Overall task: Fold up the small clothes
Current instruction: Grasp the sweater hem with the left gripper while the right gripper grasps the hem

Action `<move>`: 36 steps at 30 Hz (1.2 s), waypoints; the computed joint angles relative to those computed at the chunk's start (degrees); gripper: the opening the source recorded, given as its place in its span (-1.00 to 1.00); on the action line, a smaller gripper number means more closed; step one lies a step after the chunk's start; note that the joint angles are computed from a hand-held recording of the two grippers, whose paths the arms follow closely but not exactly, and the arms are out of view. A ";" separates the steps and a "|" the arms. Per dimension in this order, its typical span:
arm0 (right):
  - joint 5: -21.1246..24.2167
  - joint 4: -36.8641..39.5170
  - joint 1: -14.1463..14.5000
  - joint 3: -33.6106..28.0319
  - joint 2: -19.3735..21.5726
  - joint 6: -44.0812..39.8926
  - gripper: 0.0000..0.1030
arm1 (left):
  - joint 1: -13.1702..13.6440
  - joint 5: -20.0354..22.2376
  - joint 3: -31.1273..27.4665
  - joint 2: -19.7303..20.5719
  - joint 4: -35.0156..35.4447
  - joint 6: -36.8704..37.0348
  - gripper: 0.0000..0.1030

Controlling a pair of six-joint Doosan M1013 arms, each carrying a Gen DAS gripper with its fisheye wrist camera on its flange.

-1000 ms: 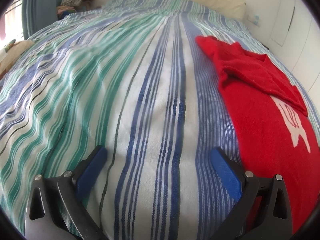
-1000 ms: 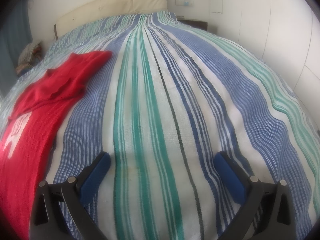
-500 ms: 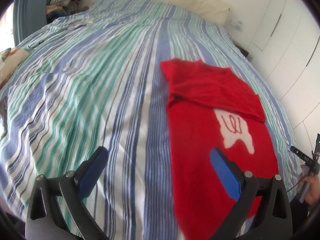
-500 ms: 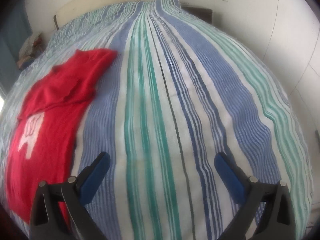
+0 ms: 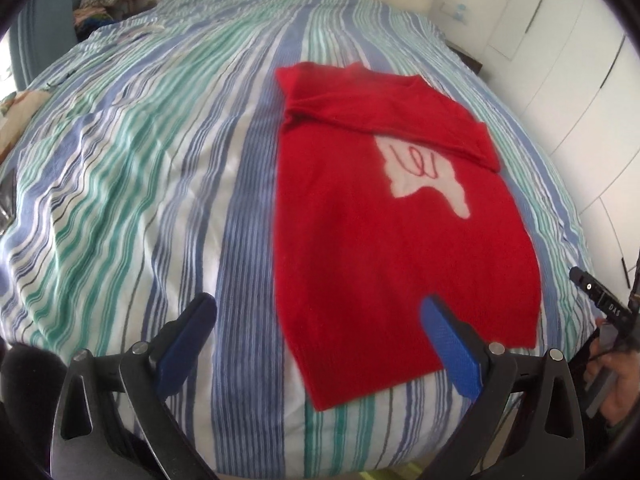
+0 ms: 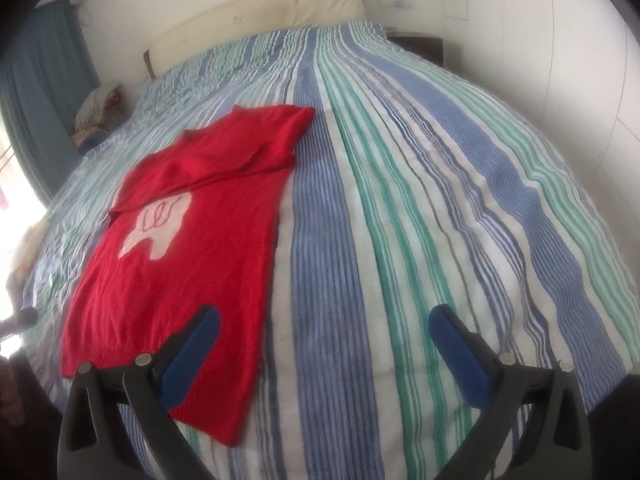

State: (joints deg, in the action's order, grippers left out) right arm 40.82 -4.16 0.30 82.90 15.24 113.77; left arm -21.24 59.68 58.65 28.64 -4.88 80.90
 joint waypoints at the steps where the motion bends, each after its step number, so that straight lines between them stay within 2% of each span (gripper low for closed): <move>1: 0.28 0.17 0.23 -0.25 0.13 -1.00 0.99 | 0.07 0.20 0.08 -0.15 0.34 -0.14 0.98; 7: 2.40 1.01 0.76 -2.05 -0.43 -6.52 0.99 | 2.21 1.72 2.92 -1.81 -5.13 -2.85 0.97; 10: 6.55 7.03 0.06 -2.86 -0.78 -12.39 0.99 | 2.44 4.47 3.98 -1.77 -7.92 -2.28 0.96; 12: 10.90 13.38 -0.59 -3.00 -0.76 -16.76 0.99 | 2.13 5.80 4.46 -1.53 -8.75 -1.56 0.95; 16: 16.64 23.60 -1.40 -1.23 -0.51 -21.14 0.92 | 1.33 5.37 4.77 -0.95 -10.77 0.90 0.89; 20: 15.22 25.07 -1.22 -0.13 0.08 -19.45 0.61 | 0.83 5.48 2.98 0.67 -8.80 -0.04 0.69; 22: 12.98 28.44 -1.53 0.25 0.63 -19.90 0.57 | 0.84 6.88 2.01 1.55 -9.07 0.09 0.55; 23: 13.24 29.24 -1.53 -0.18 1.38 -19.64 0.54 | 0.77 7.81 1.58 1.90 -9.18 0.42 0.35; 25: 16.47 32.91 -1.76 -1.63 3.54 -21.36 0.31 | 0.62 9.30 1.06 2.29 -9.45 1.73 -0.32; 26: 18.62 34.47 -1.80 -2.37 4.59 -22.55 -0.22 | 0.76 9.90 0.81 2.43 -10.37 2.23 -0.87; 27: 19.72 33.57 -1.45 -2.89 5.20 -22.08 -0.93 | 1.05 10.25 0.66 2.44 -11.44 1.96 -0.87; 32: 16.09 32.96 -1.39 -2.21 3.54 -19.36 -0.90 | 2.94 9.41 0.11 1.53 -18.31 0.83 -0.90; 34: 14.21 32.88 -1.49 -2.51 2.61 -19.11 -0.90 | 3.95 9.14 -1.94 2.09 -22.68 1.18 -0.90; 36: 12.09 33.09 -1.71 -3.69 2.36 -19.15 -0.90 | 4.68 9.30 -6.51 4.17 -25.66 1.52 -0.90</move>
